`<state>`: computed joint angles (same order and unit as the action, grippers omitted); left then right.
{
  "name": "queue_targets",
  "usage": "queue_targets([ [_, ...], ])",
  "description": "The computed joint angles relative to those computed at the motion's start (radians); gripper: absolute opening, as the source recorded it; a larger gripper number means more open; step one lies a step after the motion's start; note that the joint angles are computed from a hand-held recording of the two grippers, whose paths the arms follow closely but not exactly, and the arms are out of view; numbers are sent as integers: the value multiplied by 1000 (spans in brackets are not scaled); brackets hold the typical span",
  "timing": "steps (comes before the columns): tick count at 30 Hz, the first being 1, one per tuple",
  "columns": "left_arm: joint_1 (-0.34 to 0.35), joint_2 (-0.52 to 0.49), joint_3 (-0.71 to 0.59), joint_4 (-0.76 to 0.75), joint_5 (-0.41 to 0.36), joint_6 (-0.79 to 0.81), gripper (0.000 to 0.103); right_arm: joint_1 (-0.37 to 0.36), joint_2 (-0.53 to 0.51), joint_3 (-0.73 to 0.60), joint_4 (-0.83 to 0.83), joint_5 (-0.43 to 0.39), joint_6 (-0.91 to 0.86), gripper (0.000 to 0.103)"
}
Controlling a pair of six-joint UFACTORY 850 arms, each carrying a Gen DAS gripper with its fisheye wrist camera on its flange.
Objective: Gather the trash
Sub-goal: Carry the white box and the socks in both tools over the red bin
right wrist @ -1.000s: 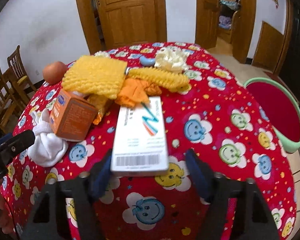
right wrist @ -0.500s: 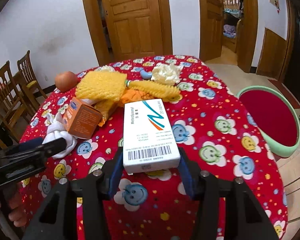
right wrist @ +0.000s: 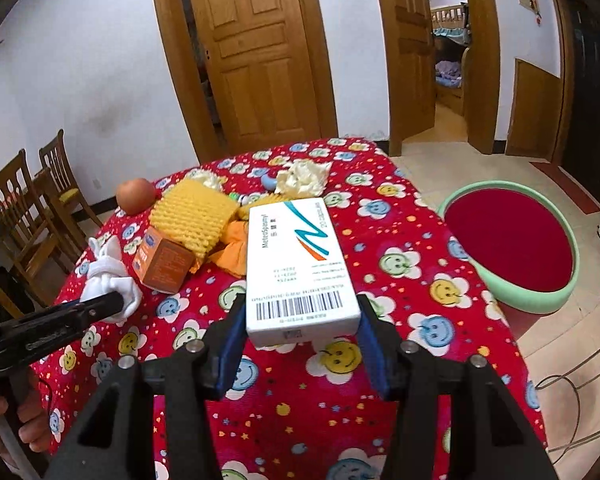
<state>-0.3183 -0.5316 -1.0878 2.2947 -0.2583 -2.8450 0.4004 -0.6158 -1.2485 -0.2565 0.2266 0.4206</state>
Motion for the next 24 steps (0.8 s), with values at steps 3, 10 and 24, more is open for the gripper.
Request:
queue_targets([
  [3,-15,4,-13,-45,-9,53,30,-15,10,10,-10,16,9,54],
  [10,-38,-29,-93,-177,5,203,30,-55,33,33,0,53,-1,54],
  [24,-98,-167,-346,-624,46,753,30,-164,22,22,86,68,-33,54],
])
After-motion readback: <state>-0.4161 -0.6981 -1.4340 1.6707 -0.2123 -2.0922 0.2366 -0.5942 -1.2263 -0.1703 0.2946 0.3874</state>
